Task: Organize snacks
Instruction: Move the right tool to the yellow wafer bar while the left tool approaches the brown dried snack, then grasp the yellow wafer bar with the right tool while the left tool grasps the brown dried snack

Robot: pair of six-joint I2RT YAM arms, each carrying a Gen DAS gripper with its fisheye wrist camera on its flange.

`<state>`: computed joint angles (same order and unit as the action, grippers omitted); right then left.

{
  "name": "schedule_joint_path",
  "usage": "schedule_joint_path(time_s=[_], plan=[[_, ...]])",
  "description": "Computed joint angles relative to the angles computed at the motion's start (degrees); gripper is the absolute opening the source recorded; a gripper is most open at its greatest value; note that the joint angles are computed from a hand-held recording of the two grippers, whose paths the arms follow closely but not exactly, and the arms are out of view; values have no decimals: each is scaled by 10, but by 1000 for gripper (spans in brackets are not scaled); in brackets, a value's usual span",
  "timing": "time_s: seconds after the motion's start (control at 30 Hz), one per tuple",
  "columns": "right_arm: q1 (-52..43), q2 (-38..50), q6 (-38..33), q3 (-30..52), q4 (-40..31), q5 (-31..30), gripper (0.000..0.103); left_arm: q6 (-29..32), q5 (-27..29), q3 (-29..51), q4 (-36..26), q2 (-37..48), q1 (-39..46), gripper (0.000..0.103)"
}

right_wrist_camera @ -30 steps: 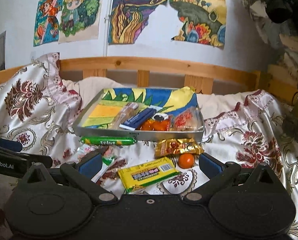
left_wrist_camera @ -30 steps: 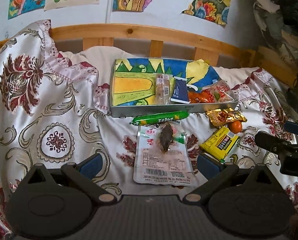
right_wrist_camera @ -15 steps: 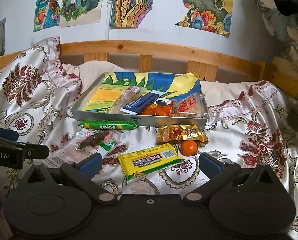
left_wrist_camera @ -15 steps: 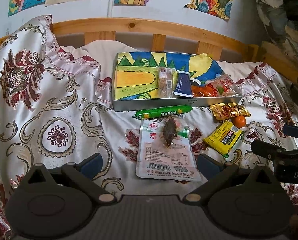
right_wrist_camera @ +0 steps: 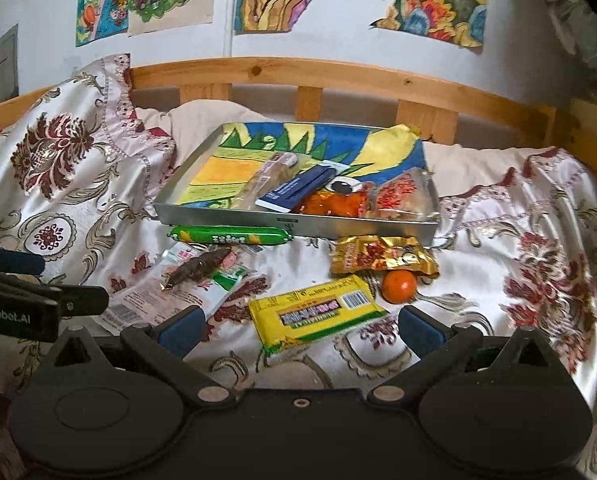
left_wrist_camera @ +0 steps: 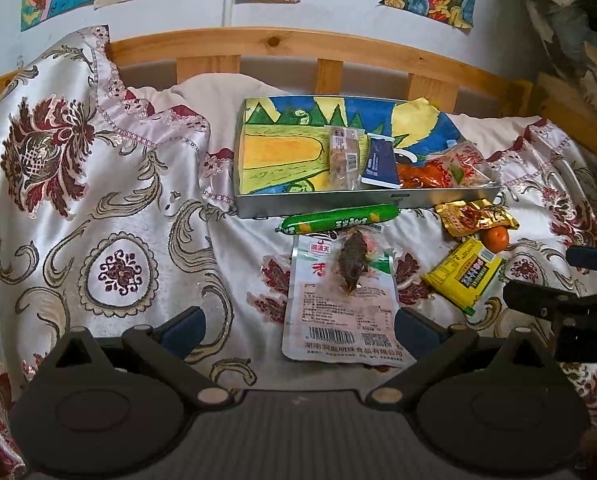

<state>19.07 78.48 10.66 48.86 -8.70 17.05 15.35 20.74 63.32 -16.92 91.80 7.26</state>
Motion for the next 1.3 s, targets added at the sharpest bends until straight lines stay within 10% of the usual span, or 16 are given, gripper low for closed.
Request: schedule_joint_path(time_s=[0.47, 1.0, 1.3], plan=[[-131, 107, 16, 87, -15, -234, 102, 0, 0, 74, -8, 93, -37, 102], [-187, 215, 59, 138, 12, -321, 102, 16, 37, 208, -52, 202, -52, 102], [-182, 276, -32, 174, 50, -336, 96, 34, 44, 253, -78, 239, -56, 92]])
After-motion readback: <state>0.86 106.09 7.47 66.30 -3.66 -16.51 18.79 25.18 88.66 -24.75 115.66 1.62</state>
